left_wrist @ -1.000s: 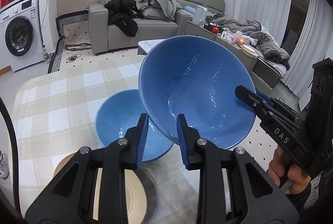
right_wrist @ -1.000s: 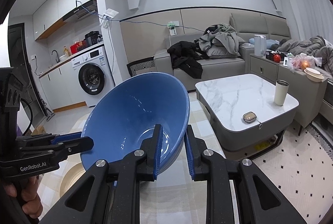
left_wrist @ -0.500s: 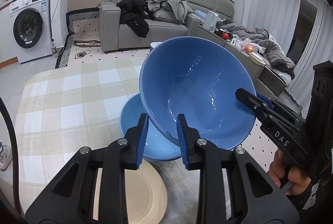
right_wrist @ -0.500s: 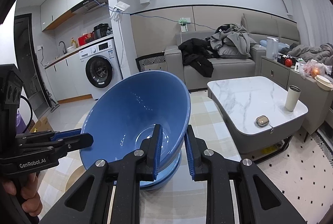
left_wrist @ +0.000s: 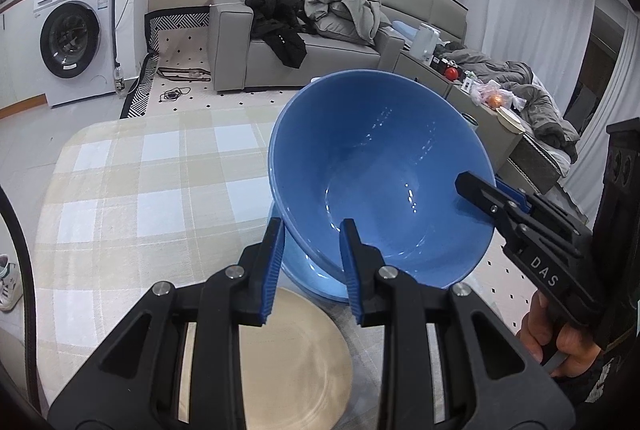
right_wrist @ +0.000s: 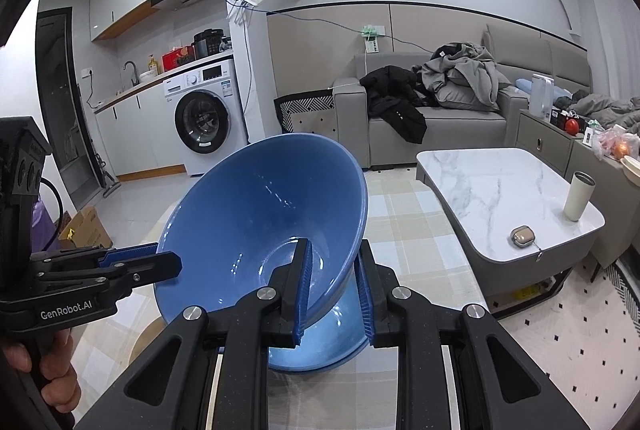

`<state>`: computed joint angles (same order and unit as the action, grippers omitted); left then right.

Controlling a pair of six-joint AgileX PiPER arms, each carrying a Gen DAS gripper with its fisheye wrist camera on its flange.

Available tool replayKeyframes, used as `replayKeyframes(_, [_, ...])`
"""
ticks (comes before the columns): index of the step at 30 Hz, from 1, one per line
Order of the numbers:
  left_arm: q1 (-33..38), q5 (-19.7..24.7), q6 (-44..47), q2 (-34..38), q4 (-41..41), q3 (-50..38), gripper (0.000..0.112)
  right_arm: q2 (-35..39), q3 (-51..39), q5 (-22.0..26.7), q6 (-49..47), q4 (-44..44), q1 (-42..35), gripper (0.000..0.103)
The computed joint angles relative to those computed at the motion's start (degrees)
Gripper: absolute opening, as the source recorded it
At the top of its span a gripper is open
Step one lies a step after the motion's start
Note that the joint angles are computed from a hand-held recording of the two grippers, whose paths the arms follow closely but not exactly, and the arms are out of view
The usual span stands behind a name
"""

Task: Organize plates and bowls
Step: 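Lower the blue bowl into the nested blue bowls with both tools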

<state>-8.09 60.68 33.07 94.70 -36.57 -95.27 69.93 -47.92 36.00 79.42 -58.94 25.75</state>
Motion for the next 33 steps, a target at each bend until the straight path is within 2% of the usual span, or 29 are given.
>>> replayKeyframes(11, [-0.8, -1.89, -1.25, 3.86, 1.73, -1.35, 0.025, 3.57, 0.58, -7.27, -3.92, 3.3, -5.87, 0.022])
replayKeyframes(24, [-2.24, -5.08, -3.13, 8.51, 4.22, -2.82, 0.025, 7.64, 1.69, -11.59, -3.06, 3.63, -7.78, 0.022])
replayKeyframes(33, [-2.9, -6.14, -3.45, 8.72, 4.73, -2.2, 0.025, 9.43, 2.51, -13.12, -1.11, 2.43, -8.25, 0.022])
